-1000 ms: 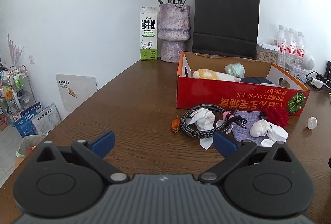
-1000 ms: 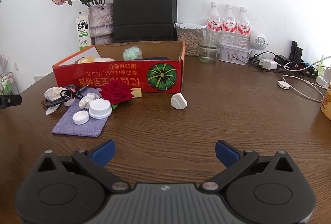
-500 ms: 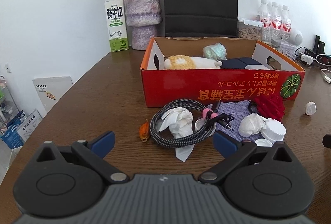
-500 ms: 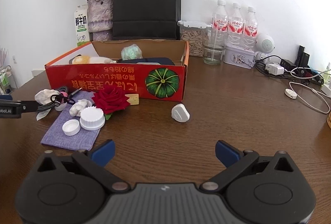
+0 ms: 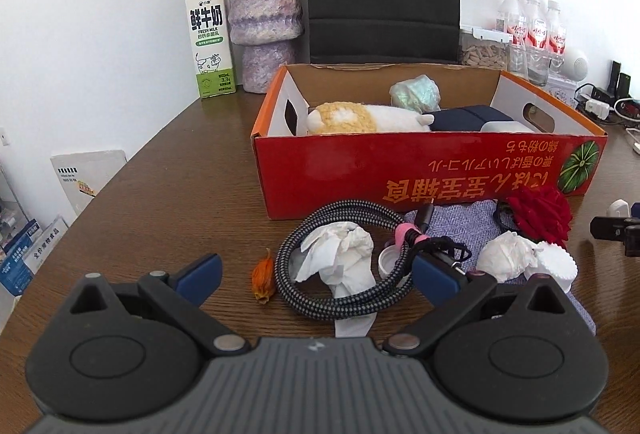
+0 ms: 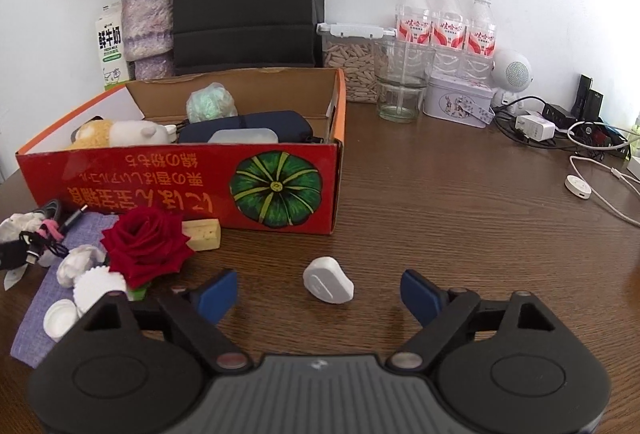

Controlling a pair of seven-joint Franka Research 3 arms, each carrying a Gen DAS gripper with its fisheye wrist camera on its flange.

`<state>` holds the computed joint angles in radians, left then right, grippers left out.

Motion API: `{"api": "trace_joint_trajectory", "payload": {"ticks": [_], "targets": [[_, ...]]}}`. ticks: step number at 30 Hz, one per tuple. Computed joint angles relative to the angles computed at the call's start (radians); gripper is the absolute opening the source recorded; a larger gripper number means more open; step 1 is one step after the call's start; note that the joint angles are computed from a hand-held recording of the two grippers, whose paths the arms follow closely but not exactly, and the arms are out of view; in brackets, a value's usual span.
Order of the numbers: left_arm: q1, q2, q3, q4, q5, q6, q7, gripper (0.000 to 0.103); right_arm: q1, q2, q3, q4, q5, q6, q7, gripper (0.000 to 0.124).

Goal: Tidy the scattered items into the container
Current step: 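Grasp the white plug with the right gripper while the left gripper grasps the black braided cable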

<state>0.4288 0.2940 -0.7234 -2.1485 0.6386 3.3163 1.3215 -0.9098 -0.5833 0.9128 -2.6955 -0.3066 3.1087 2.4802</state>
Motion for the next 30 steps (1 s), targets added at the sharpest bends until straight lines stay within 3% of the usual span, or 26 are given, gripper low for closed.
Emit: {"api": "trace_joint_trajectory", "payload": {"ticks": [2,3,4,10,16,21,27,30], "targets": [[0.003,0.014,-0.004,0.007,0.002,0.008,0.000,0.103,-0.010,0.000,0.005,-0.009,0.003,0.035,-0.002,0.054],[0.011,0.022,-0.012,0.010,0.009,0.010,-0.001,0.103,-0.011,-0.004,0.006,-0.013,0.008,0.046,-0.010,0.033],[0.030,0.030,-0.031,0.013,0.018,0.008,-0.005,0.103,-0.010,-0.006,0.007,-0.020,0.016,0.064,-0.020,0.025],[0.142,0.076,-0.154,0.023,0.026,-0.030,0.027,0.103,-0.002,-0.020,0.028,-0.043,0.076,0.130,-0.088,0.025],[0.167,0.085,-0.192,0.018,-0.035,-0.045,0.091,0.103,0.007,-0.012,0.038,-0.042,0.150,0.122,-0.145,0.025],[0.225,0.101,-0.262,0.009,-0.058,-0.060,0.158,0.103,0.011,-0.010,0.045,-0.044,0.197,0.121,-0.188,0.025],[0.146,0.137,-0.221,0.077,-0.083,-0.159,0.278,0.103,0.025,-0.001,0.040,-0.046,0.229,0.122,-0.217,0.025],[0.166,0.179,-0.256,0.099,-0.117,-0.180,0.340,0.103,0.033,0.005,0.036,-0.045,0.238,0.119,-0.228,0.025]]}}
